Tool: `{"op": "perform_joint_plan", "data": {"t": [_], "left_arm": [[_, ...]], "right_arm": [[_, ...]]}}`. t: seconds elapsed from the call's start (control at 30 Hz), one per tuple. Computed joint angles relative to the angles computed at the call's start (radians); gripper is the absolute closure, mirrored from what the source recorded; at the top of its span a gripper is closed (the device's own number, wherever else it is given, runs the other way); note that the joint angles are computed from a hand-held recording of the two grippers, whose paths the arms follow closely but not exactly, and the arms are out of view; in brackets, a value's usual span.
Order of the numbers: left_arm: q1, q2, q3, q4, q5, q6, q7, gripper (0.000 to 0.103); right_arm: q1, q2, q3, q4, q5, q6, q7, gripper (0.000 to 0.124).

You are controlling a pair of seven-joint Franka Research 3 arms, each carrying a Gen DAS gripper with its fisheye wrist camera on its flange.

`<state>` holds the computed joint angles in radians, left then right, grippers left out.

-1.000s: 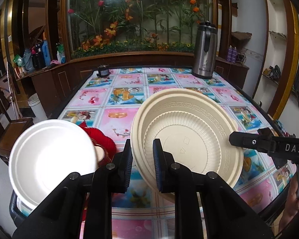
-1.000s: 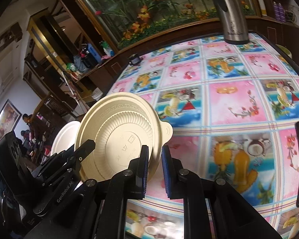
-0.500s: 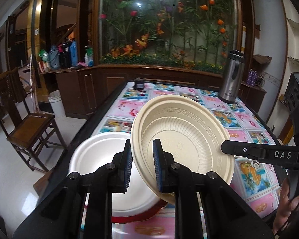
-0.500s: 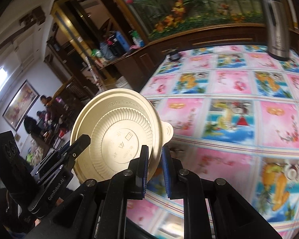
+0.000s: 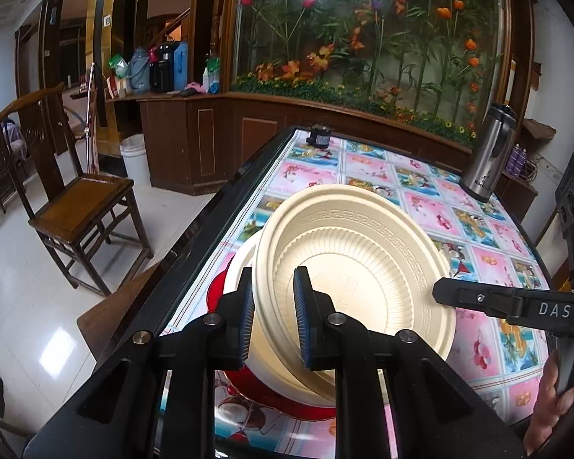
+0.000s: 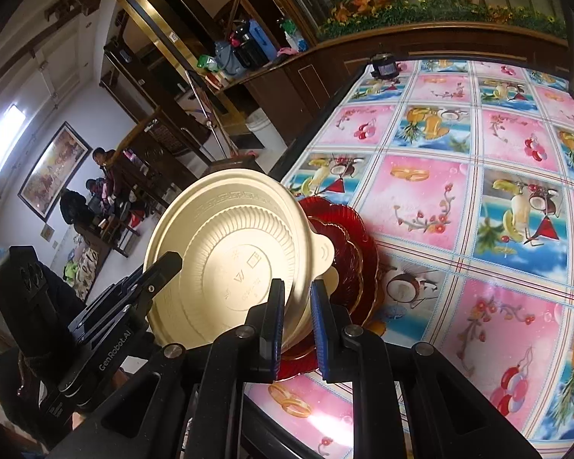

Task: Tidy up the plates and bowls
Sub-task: 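Lower the beige bowl onto the stack and open the right tool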

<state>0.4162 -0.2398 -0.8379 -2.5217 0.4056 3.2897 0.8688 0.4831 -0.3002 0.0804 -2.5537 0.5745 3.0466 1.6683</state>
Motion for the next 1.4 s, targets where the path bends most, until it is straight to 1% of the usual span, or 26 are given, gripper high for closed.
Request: {"op": "perform_joint_plan", "data": {"t": [0.03, 0.1, 0.2, 0.27, 0.47, 0.6, 0.77, 0.87, 0.9, 1.07, 1.23, 1.3, 1.4], "left_arm": [[0.013, 0.005, -0.012, 0.001, 0.001, 0.001, 0.0, 0.087], [0.007, 0.014, -0.007, 0.0, 0.002, -0.003, 0.001, 0.087], [0.028, 0.025, -0.025, 0.009, 0.008, -0.012, -0.004, 0.087], [0.03, 0.026, -0.025, 0.009, 0.017, -0.013, -0.012, 0.087], [0.059, 0.025, -0.046, 0.01, 0.037, -0.014, -0.032, 0.087], [0.05, 0.037, -0.035, 0.014, 0.053, -0.023, -0.042, 0.087], [0.084, 0.032, -0.064, 0.014, 0.072, -0.015, -0.06, 0.087], [0.069, 0.035, -0.05, 0.015, 0.072, -0.021, -0.061, 0.087], [0.055, 0.038, -0.035, 0.016, 0.075, -0.022, -0.06, 0.087], [0.101, 0.012, -0.081, 0.014, 0.076, -0.018, -0.077, 0.087], [0.06, 0.016, -0.035, 0.014, 0.085, -0.025, -0.084, 0.087], [0.061, 0.015, -0.034, 0.014, 0.092, -0.024, -0.09, 0.087], [0.062, 0.014, -0.033, 0.014, 0.099, -0.024, -0.095, 0.087]], "right_arm": [[-0.003, 0.003, 0.002, 0.002, -0.003, -0.002, 0.003, 0.108], [-0.015, 0.006, 0.011, 0.003, -0.018, -0.004, 0.013, 0.108], [-0.027, 0.013, 0.021, 0.006, -0.038, -0.004, 0.029, 0.108], [-0.036, 0.015, 0.029, 0.008, -0.054, -0.007, 0.042, 0.108], [-0.029, 0.026, 0.024, 0.01, -0.06, -0.007, 0.048, 0.108], [-0.047, 0.03, 0.042, 0.009, -0.088, -0.003, 0.071, 0.108], [-0.039, 0.03, 0.033, 0.007, -0.091, -0.002, 0.075, 0.108], [-0.034, 0.03, 0.028, 0.006, -0.088, 0.0, 0.07, 0.108], [-0.033, 0.03, 0.027, 0.007, -0.089, -0.002, 0.069, 0.108], [-0.023, 0.028, 0.02, 0.004, -0.073, -0.002, 0.058, 0.108], [-0.007, 0.025, 0.006, 0.004, -0.05, 0.001, 0.037, 0.107], [0.003, 0.023, -0.003, 0.005, -0.034, -0.002, 0.022, 0.106], [-0.002, 0.021, 0.002, 0.004, -0.03, -0.003, 0.018, 0.106]]}}
